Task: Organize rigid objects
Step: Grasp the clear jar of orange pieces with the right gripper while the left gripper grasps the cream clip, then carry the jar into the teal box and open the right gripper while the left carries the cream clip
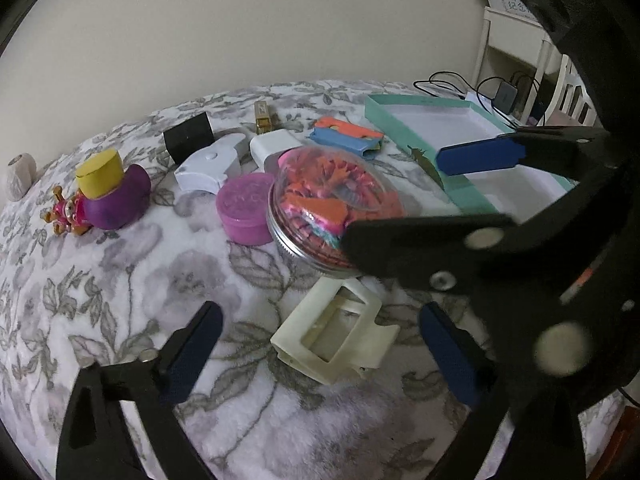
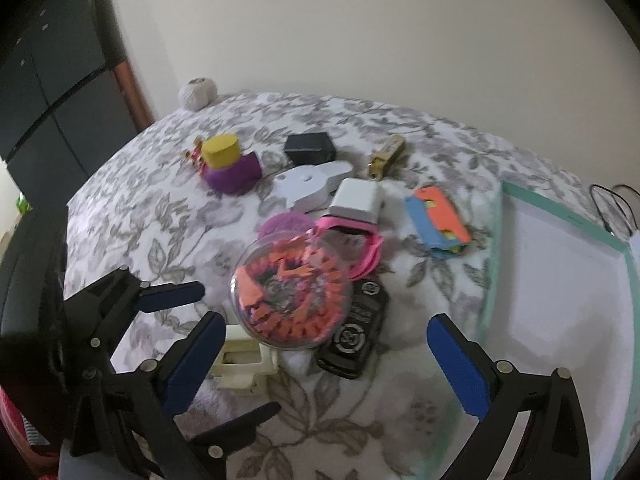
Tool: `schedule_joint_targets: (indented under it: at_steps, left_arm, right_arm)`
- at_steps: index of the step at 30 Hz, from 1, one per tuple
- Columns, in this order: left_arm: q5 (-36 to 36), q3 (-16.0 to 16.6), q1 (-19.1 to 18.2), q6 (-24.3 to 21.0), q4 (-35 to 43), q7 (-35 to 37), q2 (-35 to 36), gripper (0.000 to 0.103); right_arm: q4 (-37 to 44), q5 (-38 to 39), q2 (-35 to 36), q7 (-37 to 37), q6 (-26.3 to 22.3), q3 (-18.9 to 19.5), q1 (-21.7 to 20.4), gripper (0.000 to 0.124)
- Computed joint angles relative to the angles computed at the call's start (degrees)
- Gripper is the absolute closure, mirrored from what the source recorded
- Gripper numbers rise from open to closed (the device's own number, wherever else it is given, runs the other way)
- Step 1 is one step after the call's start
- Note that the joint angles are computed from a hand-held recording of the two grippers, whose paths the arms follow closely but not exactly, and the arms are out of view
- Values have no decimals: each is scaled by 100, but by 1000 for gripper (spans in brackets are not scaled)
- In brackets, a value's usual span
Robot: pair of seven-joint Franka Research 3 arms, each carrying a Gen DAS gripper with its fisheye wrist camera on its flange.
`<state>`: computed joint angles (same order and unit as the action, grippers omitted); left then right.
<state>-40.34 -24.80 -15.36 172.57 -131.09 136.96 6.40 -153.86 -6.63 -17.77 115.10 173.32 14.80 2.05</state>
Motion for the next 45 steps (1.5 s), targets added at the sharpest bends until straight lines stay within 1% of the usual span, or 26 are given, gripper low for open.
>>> schedule_joint_targets:
  at_steps: [3,4,6,7,8,9,10,11,12,13,14,15,17,21,23,25,27,30,33,36,39,42,43,45]
  left_arm:
    - [-258,-66,73,-46,29,169,50,13]
    - [-364,-87,100,-78,51,251,65,18]
    - [-512,-95,123,-162,87,352,90,21]
    - [-586,-97,128,-192,103,411,101,25]
    - [-668,-102,132,-205,109,486,103,30]
    - [-729,-101,126,-211,110,550,101,31]
    - [-866,-121,143,-248,117,694,91,34]
    - [-947,-114,132,-287,130,776,85,40]
    - [-1088,-116,137,-358,140,916,67,43]
    - [-1092,-73,87,-354,134,917,56,43]
    - [-1101,-40,46,-346,127,928,47,43]
    - [-1118,-14,15,-342,123,951,44,43]
    - [-1189,24,-27,-337,117,1007,33,43]
    - [-1306,62,-90,-287,89,1116,12,43]
    - [-1414,66,-110,-272,60,1201,-23,43]
    - [-1588,80,-126,-289,40,1343,-73,43]
    - [-1616,138,-178,-279,32,1359,-97,43]
    - [-1414,240,-242,-245,4,1120,-112,43]
    - [-1262,311,-231,-317,7,864,-141,43]
    - [-1040,392,-234,-372,12,545,-214,43]
    - [-767,467,-266,-321,12,264,-323,43]
    - [-155,589,-318,-334,78,-334,-402,43]
    - [228,645,-339,-318,133,-727,-410,44]
    - [648,701,-339,-318,248,-1161,-422,44]
  right_arm:
    - [105,36,210,-98,33,-81,106,28]
    - [128,75,261,-144,50,-136,164,28]
    - [161,150,371,-221,144,-218,260,31]
    - [176,198,413,-270,174,-260,311,33]
    - [192,227,447,-300,192,-277,337,37]
    - [211,275,487,-354,208,-316,386,41]
    - [225,388,520,-467,214,-414,502,42]
    - [241,513,546,-578,209,-505,613,45]
    - [248,663,569,-710,223,-606,741,49]
    - [245,802,585,-832,262,-682,849,52]
    - [240,821,581,-854,288,-644,827,52]
    - [256,662,582,-711,266,-447,618,52]
    - [260,607,582,-644,270,-378,544,52]
    - [226,764,595,-737,377,-481,656,52]
    - [197,822,585,-747,434,-474,652,52]
    - [160,803,554,-691,485,-376,559,53]
    - [119,814,493,-690,516,-341,524,53]
    - [64,821,393,-662,556,-256,431,53]
    - [-3,852,239,-619,557,-176,322,53]
    - [-31,860,57,-573,475,-110,194,53]
    - [-24,817,-195,-451,314,-16,22,53]
    - [36,613,-458,-243,80,203,-285,53]
    - [93,503,-563,-123,-64,306,-439,53]
    - [188,233,-737,154,-269,492,-735,53]
